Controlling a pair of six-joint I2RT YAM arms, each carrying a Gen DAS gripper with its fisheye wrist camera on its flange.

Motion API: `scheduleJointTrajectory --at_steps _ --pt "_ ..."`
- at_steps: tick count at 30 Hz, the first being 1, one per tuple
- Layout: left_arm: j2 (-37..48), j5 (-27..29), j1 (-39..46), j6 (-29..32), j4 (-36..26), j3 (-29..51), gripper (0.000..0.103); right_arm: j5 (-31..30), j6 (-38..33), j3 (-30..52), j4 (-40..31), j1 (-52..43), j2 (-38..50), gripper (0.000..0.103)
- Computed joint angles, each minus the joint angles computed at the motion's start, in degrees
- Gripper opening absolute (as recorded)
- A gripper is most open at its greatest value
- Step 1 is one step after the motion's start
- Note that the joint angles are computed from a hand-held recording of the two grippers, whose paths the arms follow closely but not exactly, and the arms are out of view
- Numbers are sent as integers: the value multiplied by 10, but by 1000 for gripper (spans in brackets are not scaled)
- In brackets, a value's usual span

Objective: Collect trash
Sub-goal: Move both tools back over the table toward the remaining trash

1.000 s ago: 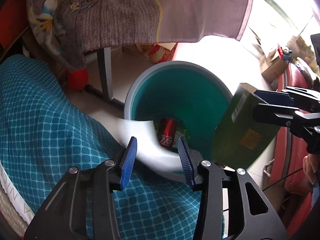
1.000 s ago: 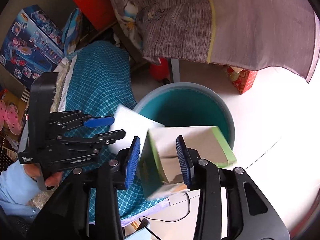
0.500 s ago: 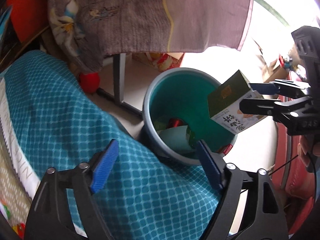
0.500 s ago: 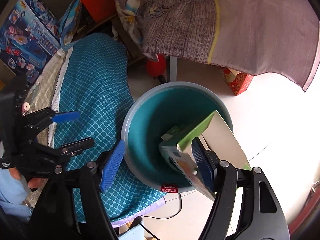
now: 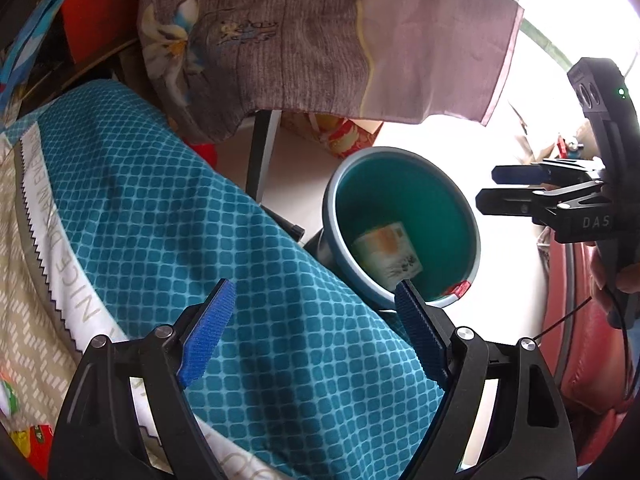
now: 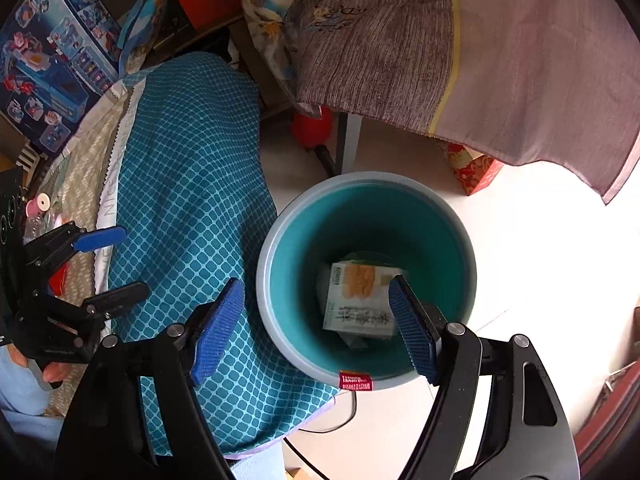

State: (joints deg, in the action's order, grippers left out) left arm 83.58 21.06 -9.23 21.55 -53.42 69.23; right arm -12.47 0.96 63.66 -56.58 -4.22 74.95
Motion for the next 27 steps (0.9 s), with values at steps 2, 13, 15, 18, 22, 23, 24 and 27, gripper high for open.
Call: scheduleJointTrajectory --at_steps 2,13,15,18,22,23,24,27 --pt "-5 13 16 9 -10 1 83 16 15 7 -15 21 -7 71" --pt "-85 64 214 173 -120 -13 91 121 153 99 -85 299 5 75" --pt "-83 78 289 235 -155 0 91 139 177 127 -93 356 26 75" --pt "-67 94 405 324 -200 26 92 162 205 176 -104 432 71 76" --pt "-19 105 537 419 -241 75 93 189 232 249 -124 519 141 76" --pt "-2 107 567 440 -249 92 94 193 235 263 -127 534 154 76" --pt "12 109 585 450 -252 105 94 196 241 286 -131 554 176 76" --pt "60 114 652 490 -272 157 94 205 255 349 -146 596 232 76"
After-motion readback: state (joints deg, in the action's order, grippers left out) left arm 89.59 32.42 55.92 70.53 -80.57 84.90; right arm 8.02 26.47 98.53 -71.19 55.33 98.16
